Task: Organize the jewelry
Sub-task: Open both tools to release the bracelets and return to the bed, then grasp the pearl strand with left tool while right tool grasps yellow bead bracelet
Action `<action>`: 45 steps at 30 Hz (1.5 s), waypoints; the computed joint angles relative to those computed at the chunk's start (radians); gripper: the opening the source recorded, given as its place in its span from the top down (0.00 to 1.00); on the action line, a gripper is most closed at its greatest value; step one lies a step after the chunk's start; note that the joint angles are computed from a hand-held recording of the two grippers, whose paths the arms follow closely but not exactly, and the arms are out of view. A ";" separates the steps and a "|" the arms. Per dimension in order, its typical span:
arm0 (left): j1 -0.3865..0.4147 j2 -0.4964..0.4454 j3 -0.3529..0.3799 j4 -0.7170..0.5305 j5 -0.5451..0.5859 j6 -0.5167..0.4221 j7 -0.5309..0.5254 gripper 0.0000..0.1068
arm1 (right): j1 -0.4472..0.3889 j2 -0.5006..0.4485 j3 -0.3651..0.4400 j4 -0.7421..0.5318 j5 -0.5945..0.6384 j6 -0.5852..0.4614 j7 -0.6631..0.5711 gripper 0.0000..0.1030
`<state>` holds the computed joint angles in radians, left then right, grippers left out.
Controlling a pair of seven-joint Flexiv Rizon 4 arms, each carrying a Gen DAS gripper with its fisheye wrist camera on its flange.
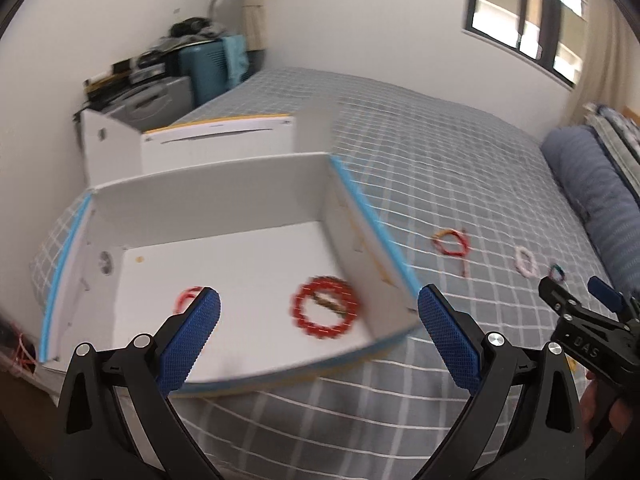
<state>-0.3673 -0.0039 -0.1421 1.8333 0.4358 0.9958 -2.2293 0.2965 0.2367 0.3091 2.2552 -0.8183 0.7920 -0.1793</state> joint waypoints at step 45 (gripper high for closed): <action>-0.305 -0.380 0.038 -0.106 -0.133 0.070 0.160 0.28 | -0.185 0.257 -0.035 0.418 0.353 0.123 -0.170 0.53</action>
